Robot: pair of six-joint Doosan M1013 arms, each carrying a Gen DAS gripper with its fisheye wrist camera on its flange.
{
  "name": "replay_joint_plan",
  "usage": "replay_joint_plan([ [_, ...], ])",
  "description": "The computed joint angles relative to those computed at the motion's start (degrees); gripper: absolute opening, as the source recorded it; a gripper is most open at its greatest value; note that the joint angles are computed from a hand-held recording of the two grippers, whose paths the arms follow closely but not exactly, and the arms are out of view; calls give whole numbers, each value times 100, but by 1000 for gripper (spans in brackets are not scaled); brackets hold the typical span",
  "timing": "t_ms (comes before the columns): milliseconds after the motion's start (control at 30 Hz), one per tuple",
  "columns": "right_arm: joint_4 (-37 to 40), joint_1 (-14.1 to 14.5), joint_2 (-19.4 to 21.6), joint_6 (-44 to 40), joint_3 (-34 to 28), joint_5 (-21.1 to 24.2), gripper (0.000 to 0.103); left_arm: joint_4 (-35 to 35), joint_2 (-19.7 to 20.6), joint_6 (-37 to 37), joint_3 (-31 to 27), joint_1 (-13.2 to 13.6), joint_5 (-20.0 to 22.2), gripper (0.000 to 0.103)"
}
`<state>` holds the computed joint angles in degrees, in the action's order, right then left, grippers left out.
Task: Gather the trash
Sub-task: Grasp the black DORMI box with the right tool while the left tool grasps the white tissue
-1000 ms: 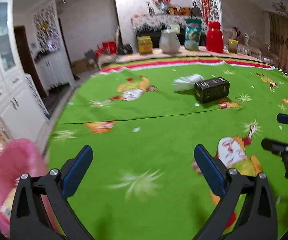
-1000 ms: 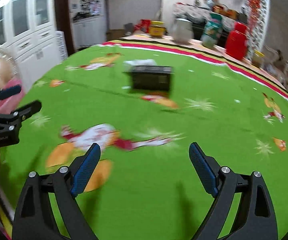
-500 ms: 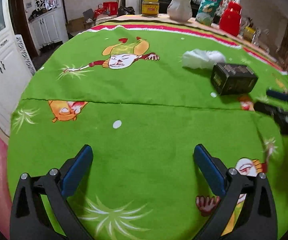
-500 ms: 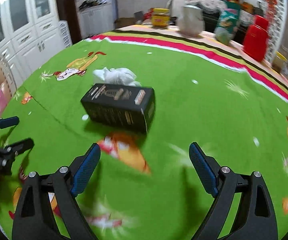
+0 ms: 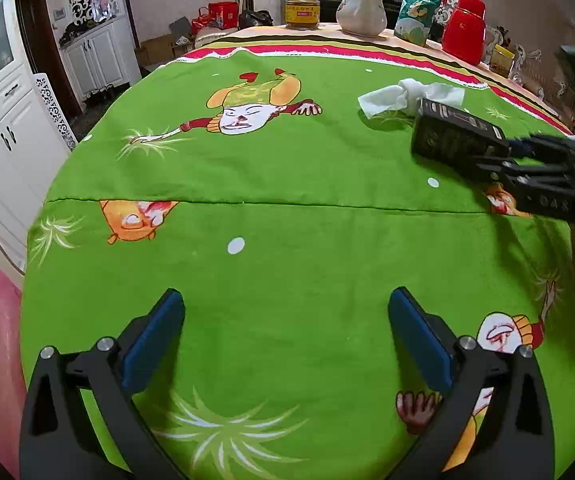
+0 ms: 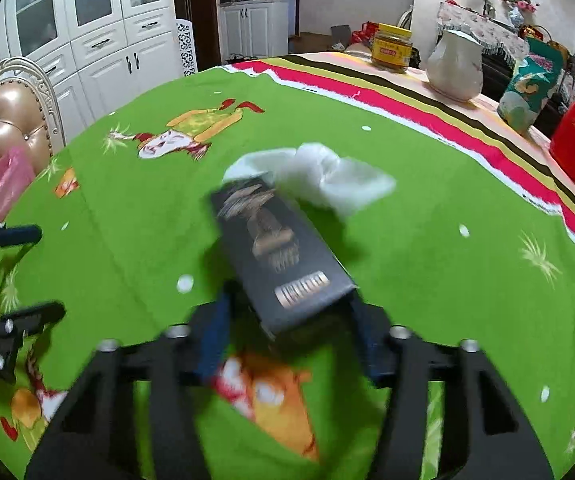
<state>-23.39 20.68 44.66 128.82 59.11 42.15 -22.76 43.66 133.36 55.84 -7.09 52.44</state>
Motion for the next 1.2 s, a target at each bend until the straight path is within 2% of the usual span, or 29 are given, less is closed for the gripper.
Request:
replay_joint_plan([
  [133,-543,114,-386,1065,690,-375,42,-3,0,2,5,-1,-5,100],
  [200,-887,200,-554,1863,966,-198,42,6,1,-2,-2,-2,-3,100],
  [300,-1222,335,-744,3009,1279,322,42,12,0,-4,4,-2,-17,100],
  [433,-1825,530,-901,4123,1554,982,42,16,-5,-18,19,-2,-39,100],
  [567,-2307,612,-1057,5251,1818,1338,42,157,14,-248,-25,-109,-47,99],
  [767,-2232,606,-1054,5506,1832,1623,42,372,128,-763,-206,-469,-164,98],
  [967,-1831,441,-1163,5713,2042,1238,42,412,454,-1753,-874,-796,53,98],
  [1033,-1780,447,-1112,5587,1956,1348,42,451,496,-1909,-983,-893,-9,98],
  [1100,-1752,447,-1082,5490,1909,1392,42,877,572,-2119,-1128,-1041,-159,98],
  [1200,-1748,441,-1084,5495,1913,1360,42,1376,793,-2514,-1500,-1170,-90,98],
])
